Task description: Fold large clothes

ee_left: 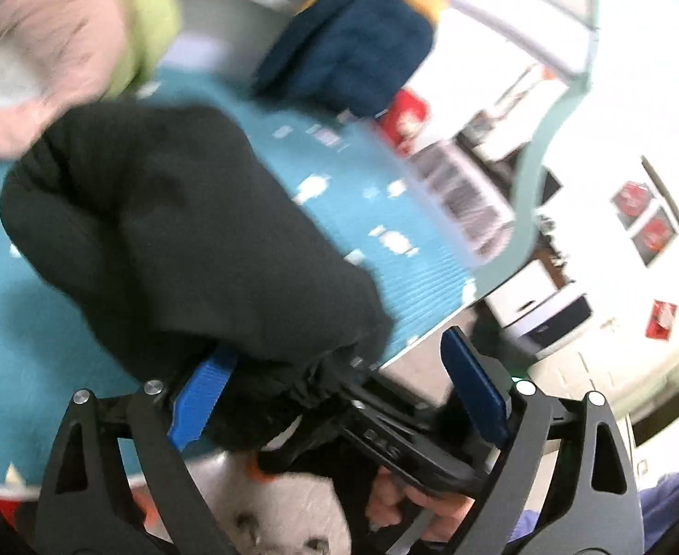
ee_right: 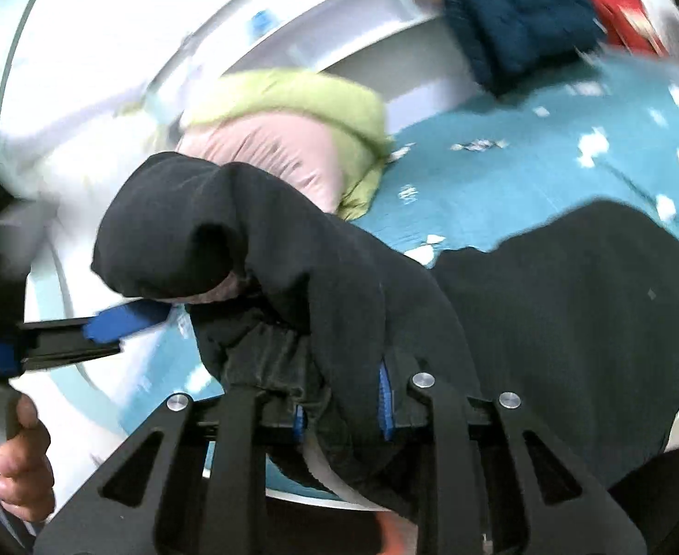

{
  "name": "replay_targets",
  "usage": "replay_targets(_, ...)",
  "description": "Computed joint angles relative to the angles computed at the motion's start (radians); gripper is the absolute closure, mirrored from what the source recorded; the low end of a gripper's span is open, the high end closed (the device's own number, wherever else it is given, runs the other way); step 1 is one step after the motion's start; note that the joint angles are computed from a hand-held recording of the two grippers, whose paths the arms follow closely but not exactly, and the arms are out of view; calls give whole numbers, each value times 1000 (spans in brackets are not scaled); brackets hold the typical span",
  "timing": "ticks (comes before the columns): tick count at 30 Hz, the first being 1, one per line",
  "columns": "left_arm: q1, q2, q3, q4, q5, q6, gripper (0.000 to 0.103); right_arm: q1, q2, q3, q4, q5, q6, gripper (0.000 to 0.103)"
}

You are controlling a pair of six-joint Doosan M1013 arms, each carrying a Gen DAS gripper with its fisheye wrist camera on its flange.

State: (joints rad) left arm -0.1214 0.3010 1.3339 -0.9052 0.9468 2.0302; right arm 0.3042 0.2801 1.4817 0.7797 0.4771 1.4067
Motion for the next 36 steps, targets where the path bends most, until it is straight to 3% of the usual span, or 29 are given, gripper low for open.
replay_targets(3, -3, 3, -13, -104, -17, 63, 10, -59, -21, 37, 143, 18, -10, 82)
replay_targets(5, -32, 8, -31, 55, -99, -12, 10, -89, -38, 70, 222, 12, -14, 82)
replay_targets(9, -90, 49, -83, 445, -136, -253, 10, -142, -74, 130, 334, -2, -21, 82)
replay_targets(10, -100, 68, -100, 499, -118, -292, 10, -149, -85, 147, 355, -5, -22, 82)
replay_targets(15, -144, 161, -192, 547, -48, -285, 10, -211, -97, 187, 411, 11, 27, 82)
replay_targets(17, -156, 207, -253, 509, 4, -254, 10, -231, -97, 197, 410, 26, 66, 82)
replay_targets(19, -180, 255, -330, 565, 59, -250, 7, -250, -98, 211, 407, 38, 104, 82)
replay_targets(24, -239, 392, -537, 664, 237, -234, 7, -282, -101, 245, 269, 25, 284, 87)
replay_targets(29, -286, 471, -635, 794, 290, -260, 6, -310, -89, 214, 151, 140, 309, 84)
replay_targets(36, -284, 506, -708, 760, 353, -253, 5, -249, -141, 93, -329, 215, 423, 81)
